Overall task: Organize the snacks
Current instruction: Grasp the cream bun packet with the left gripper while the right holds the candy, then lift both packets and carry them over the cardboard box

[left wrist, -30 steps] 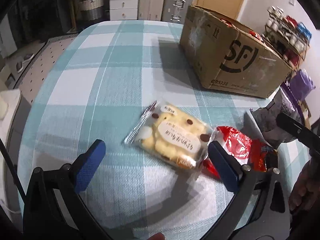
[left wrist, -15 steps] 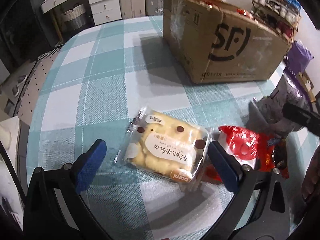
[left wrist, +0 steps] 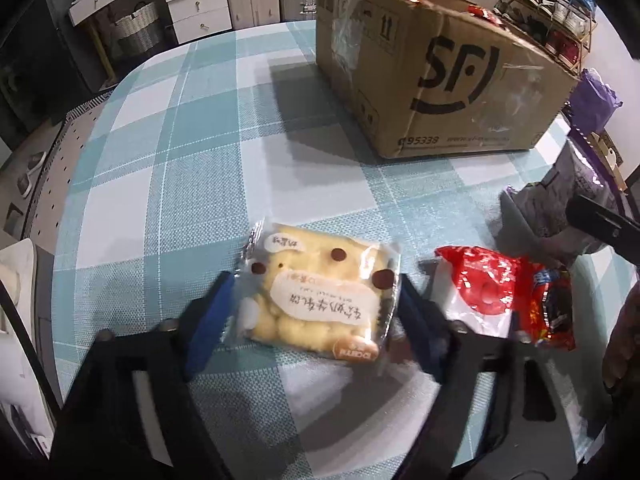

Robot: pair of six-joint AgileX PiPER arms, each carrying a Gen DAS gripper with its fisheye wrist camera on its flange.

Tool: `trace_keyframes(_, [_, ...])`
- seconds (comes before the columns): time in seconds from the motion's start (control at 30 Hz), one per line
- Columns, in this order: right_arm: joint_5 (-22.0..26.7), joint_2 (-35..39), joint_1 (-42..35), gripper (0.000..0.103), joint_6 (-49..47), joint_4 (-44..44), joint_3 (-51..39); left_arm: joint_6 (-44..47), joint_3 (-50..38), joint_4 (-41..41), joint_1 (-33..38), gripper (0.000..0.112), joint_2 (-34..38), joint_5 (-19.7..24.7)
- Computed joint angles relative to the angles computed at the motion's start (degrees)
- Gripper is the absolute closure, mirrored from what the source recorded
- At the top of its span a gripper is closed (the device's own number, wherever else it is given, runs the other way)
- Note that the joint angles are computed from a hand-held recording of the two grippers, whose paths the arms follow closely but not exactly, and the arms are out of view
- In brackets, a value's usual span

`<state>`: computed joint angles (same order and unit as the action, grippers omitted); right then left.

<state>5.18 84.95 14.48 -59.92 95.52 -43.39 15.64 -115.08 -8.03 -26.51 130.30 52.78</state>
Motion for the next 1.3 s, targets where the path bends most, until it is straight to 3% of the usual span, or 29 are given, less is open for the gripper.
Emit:
trace_keyframes(0.1, [-0.22, -0.11, 0.12, 0.074, 0.92, -0.66, 0.03, -0.03, 0.57, 0.23, -0.12, 0.051, -0.52, -0.06])
trace_keyframes(0.53, [-0.22, -3.79, -0.22, 0.074, 22.37, -22.43, 0.88, -1.04, 2.40, -0.89, 0.71, 0.051, -2.37, -0.20])
trace_keyframes(0.83, [-0.25, -6.05, -0.07, 0.074, 21.39, -21.22, 2.26, -0.47, 5.46, -2.35, 0.69, 0.051, -6.64, -1.15])
trace_keyframes(1.0, [-0.35, -7.76, 0.41, 0.074, 32.14, -32.30, 2.26, -0.29, 6.99, -3.73, 0.23, 0.051, -9.61, -1.76])
trace_keyframes(1.1, [-0.36, -9.03, 0.92, 0.074, 45.03, -45.53, 1.86, -0.81, 7.89, -4.61, -0.25, 0.051, -11.68, -2.87])
trace_keyframes(1.3, [0.80, -10.72, 0.95, 0.074, 54.06, -54.52, 0.42, -1.10, 5.92, -6.07, -1.82, 0.051, -14.04, -1.83])
